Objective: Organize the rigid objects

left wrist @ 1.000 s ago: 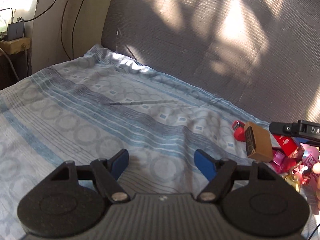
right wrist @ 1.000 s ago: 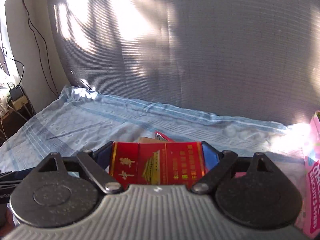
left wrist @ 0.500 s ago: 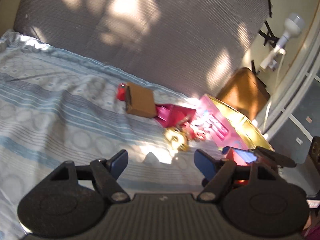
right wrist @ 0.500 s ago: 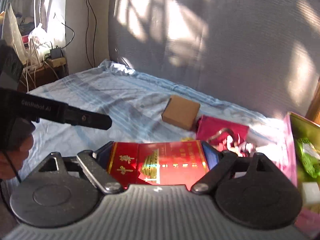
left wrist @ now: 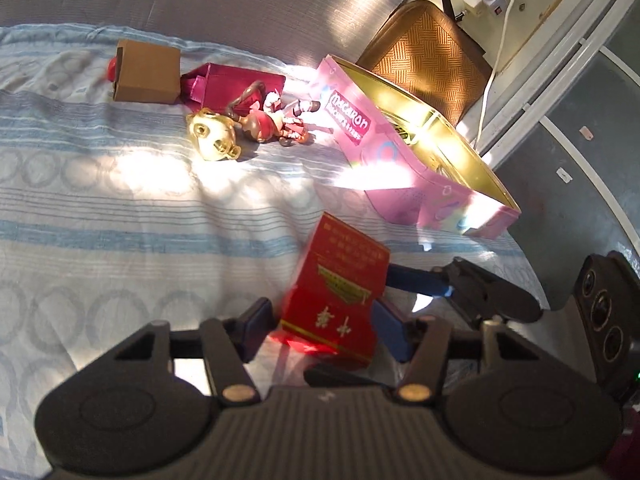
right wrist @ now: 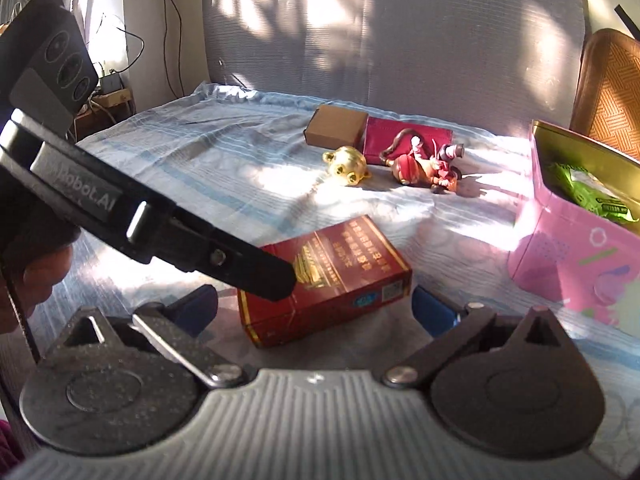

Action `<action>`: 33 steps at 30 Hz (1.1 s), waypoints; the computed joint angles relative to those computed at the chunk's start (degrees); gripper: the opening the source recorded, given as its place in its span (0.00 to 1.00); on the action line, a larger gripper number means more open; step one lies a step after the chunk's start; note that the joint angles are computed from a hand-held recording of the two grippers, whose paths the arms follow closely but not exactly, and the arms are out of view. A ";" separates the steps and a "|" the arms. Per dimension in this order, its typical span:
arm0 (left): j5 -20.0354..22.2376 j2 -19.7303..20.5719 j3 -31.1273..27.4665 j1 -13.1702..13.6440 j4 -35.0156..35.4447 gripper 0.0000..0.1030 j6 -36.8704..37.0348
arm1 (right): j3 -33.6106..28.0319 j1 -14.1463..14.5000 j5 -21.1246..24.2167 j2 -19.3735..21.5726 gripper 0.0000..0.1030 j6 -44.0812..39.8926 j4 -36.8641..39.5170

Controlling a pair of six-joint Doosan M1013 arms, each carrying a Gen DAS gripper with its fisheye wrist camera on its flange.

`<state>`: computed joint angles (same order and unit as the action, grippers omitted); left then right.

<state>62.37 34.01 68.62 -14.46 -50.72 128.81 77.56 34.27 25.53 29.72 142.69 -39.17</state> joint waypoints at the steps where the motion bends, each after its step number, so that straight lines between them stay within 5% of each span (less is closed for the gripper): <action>1: 1.23 0.47 -0.91 -0.17 -0.12 0.38 -2.01 | 0.11 0.16 0.25 0.01 0.74 1.26 -0.25; 7: -4.01 -1.07 -3.48 -3.94 2.13 0.39 4.58 | 3.60 0.75 1.99 -2.30 0.70 29.90 -28.61; 10: -4.48 0.26 -7.41 -6.38 1.17 0.41 7.77 | 5.14 0.53 7.51 -3.82 0.70 38.10 -38.92; 13: -3.97 3.15 -12.76 -8.85 0.74 0.41 8.05 | 6.43 -1.37 11.24 -5.07 0.72 41.93 -39.82; 15: -6.20 4.73 -15.13 -10.48 2.03 0.51 6.28 | 6.30 -3.07 13.01 -4.97 0.75 41.20 -37.85; 18: -11.75 6.27 -17.04 -12.62 7.68 0.60 0.93 | 3.95 -4.56 23.91 -2.79 0.88 38.42 -34.88; 21: -14.17 5.97 -16.05 -12.44 10.16 0.61 -1.34 | 5.44 -5.14 28.01 -3.43 0.88 43.67 -35.15; 28: -22.21 2.18 -8.38 -5.77 5.63 0.66 -1.23 | 8.92 -2.02 26.16 -5.24 0.85 56.44 -50.71; 33: -28.58 0.99 -4.24 -0.22 12.93 0.62 -14.91 | 4.95 -1.91 9.87 -3.65 0.65 50.41 -52.55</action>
<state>33.79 35.00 64.38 -14.67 -37.79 113.90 82.50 32.36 35.39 26.07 193.10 -91.72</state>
